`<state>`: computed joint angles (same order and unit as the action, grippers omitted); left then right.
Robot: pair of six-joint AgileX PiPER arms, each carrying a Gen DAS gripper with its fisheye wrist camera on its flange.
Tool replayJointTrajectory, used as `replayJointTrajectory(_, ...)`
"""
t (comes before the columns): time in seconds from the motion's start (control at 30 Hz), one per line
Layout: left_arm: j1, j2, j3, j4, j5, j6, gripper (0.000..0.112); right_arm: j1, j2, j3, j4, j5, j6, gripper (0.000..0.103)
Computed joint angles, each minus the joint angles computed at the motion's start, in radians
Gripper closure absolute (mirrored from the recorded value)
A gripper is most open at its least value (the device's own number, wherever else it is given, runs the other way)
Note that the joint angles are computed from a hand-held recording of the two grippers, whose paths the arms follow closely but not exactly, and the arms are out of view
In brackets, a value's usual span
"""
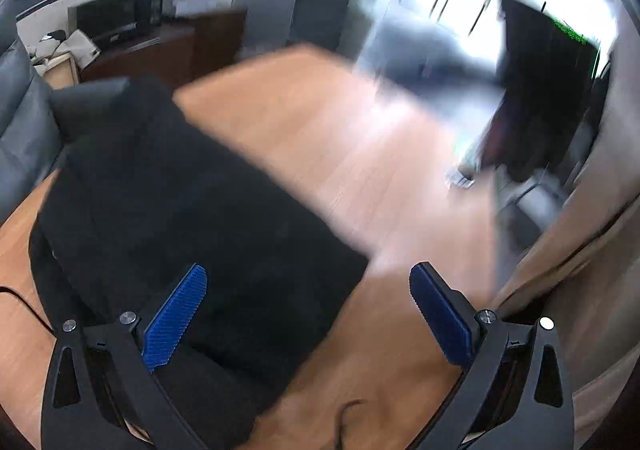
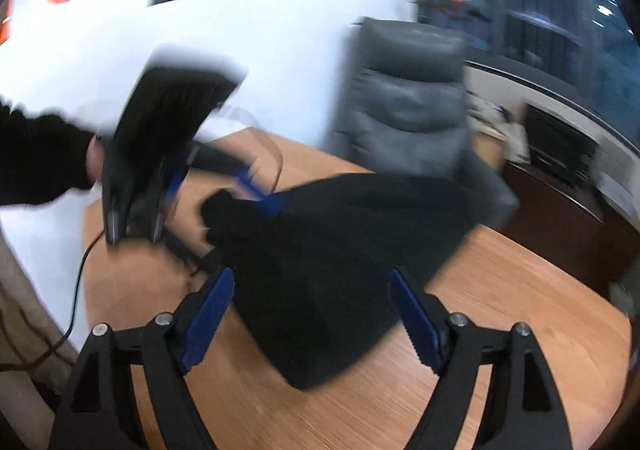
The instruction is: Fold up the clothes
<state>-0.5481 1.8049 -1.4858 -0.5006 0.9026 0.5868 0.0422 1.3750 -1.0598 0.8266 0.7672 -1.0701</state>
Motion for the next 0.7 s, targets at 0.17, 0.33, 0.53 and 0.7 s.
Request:
replayJointTrajectory(0.17, 0.085, -0.057, 0.226, -0.131, -0.186, 0.15, 0.015, -0.073, 0.125, -0.096, 0.097, 0.036, -0.056, 0.018)
replayJointTrajectory(0.33, 0.106, -0.092, 0.262, -0.083, -0.233, 0.083, 0.015, -0.023, 0.358, -0.267, 0.223, 0.007, -0.082, 0.018)
replayJointTrajectory(0.53, 0.132, -0.167, 0.332, 0.018, -0.368, -0.084, 0.009, 0.093, 0.592, -0.472, 0.058, 0.011, 0.101, 0.019)
replayJointTrajectory(0.7, 0.217, -0.068, 0.391, -0.064, -0.391, -0.033, 0.009, 0.168, 0.579, -0.351, -0.024, -0.127, 0.094, 0.019)
